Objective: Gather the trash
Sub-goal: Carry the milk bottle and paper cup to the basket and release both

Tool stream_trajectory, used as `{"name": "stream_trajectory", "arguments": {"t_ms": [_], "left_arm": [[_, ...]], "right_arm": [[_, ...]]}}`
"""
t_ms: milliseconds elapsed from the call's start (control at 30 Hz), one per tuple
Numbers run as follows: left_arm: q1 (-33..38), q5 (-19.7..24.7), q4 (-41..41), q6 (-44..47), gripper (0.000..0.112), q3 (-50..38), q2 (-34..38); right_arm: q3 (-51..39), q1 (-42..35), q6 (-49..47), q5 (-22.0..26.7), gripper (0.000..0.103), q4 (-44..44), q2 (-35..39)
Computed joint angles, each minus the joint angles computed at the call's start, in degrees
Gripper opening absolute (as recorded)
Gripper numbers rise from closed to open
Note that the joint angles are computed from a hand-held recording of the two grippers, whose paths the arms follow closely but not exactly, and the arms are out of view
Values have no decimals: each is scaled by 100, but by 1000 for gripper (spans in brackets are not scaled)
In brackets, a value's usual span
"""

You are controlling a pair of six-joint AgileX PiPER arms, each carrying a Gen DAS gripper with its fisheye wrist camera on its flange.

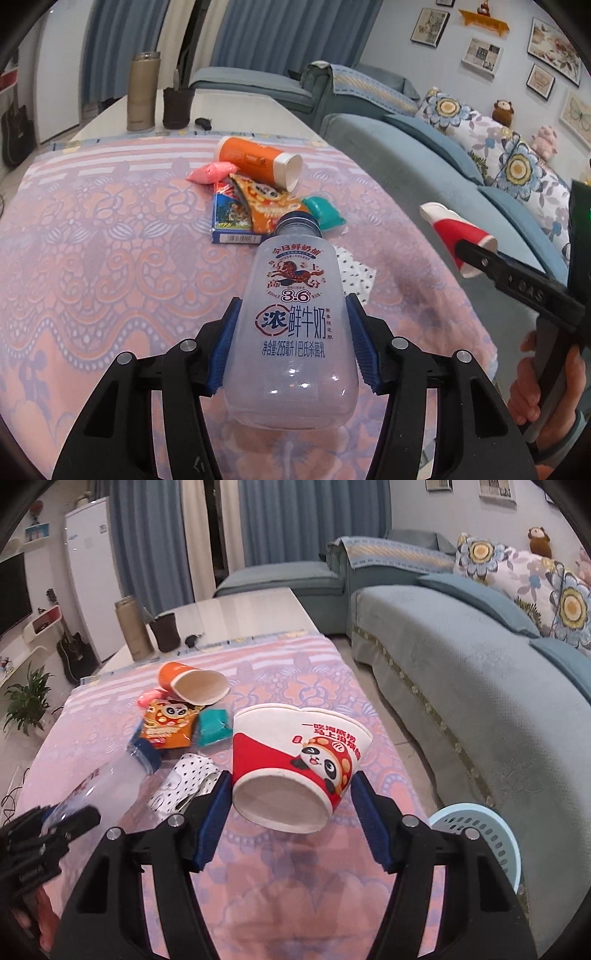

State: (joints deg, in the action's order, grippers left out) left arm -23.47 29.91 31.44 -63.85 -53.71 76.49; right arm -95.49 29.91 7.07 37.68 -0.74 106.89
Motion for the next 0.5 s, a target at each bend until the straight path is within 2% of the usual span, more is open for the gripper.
{"name": "stream_trajectory", "arguments": {"t_ms": [133,267,367,500], "left_arm": [[-328,180,488,-479,53,-91,-121],[-572,67,748,-764,53,-256,-252],[-901,209,1055,-1047,53,-618,-150],[-1073,160,921,-787,53,-1268,213]], "right_arm": [[518,-110,-97,-286,61,126,-447],[914,-320,-105,-484,61,230,-862],[1119,-538,-191,-580,61,298,-1150],[1365,-971,-508,-720,61,576,-1455]]}}
